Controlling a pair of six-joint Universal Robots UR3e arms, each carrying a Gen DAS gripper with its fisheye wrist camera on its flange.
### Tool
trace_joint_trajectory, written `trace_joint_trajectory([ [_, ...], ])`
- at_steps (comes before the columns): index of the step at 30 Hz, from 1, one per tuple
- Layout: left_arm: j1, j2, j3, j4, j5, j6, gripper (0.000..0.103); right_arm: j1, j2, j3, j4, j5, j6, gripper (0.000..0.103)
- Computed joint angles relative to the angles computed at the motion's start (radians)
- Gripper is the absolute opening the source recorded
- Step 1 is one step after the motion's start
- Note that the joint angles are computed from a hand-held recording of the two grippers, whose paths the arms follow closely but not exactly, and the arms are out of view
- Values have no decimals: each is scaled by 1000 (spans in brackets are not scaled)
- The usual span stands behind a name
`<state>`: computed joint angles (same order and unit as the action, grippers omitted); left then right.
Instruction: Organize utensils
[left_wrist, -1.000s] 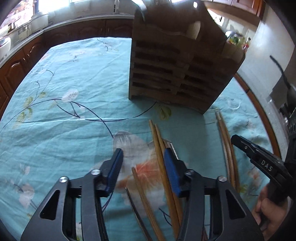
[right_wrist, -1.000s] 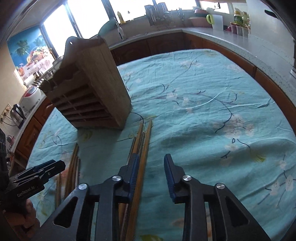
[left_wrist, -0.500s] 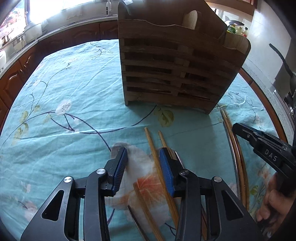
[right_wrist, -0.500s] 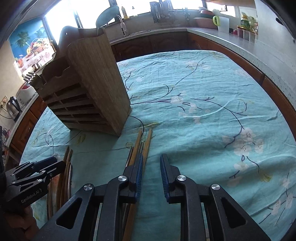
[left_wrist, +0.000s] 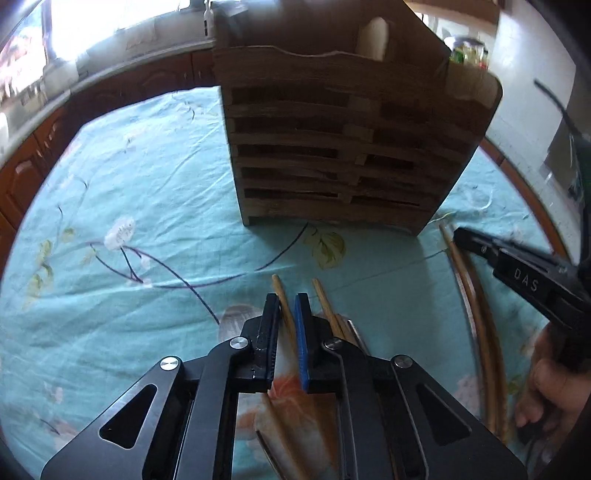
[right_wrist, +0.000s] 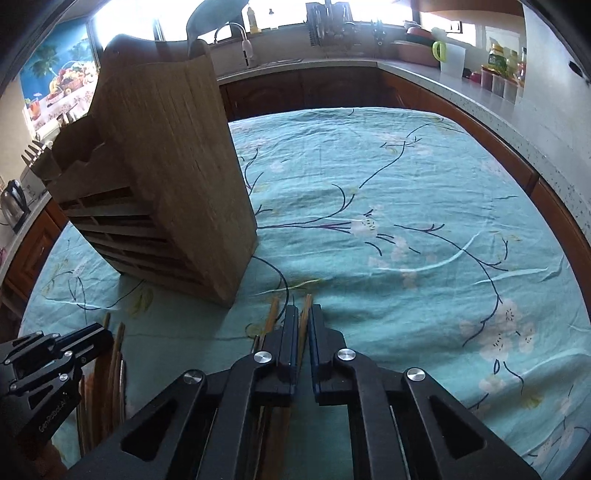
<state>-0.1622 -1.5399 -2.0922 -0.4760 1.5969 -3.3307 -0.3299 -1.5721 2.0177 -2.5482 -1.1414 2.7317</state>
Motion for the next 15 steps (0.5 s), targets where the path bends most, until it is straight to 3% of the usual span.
trace_joint_trajectory([
  [4, 84, 138, -83, -15, -107, 0, 6, -86, -103, 46, 94, 107, -31, 4],
  [7, 163, 292, -136, -73, -211, 9, 5, -185, -241, 72, 243, 218, -100, 4],
  [13, 310, 599, -146, -287, -386, 69, 4, -418, -516, 4, 728, 431, -341, 4],
  [15, 349, 694, -135, -367, -427, 93, 4, -504, -587, -58, 950, 491, -463, 4],
])
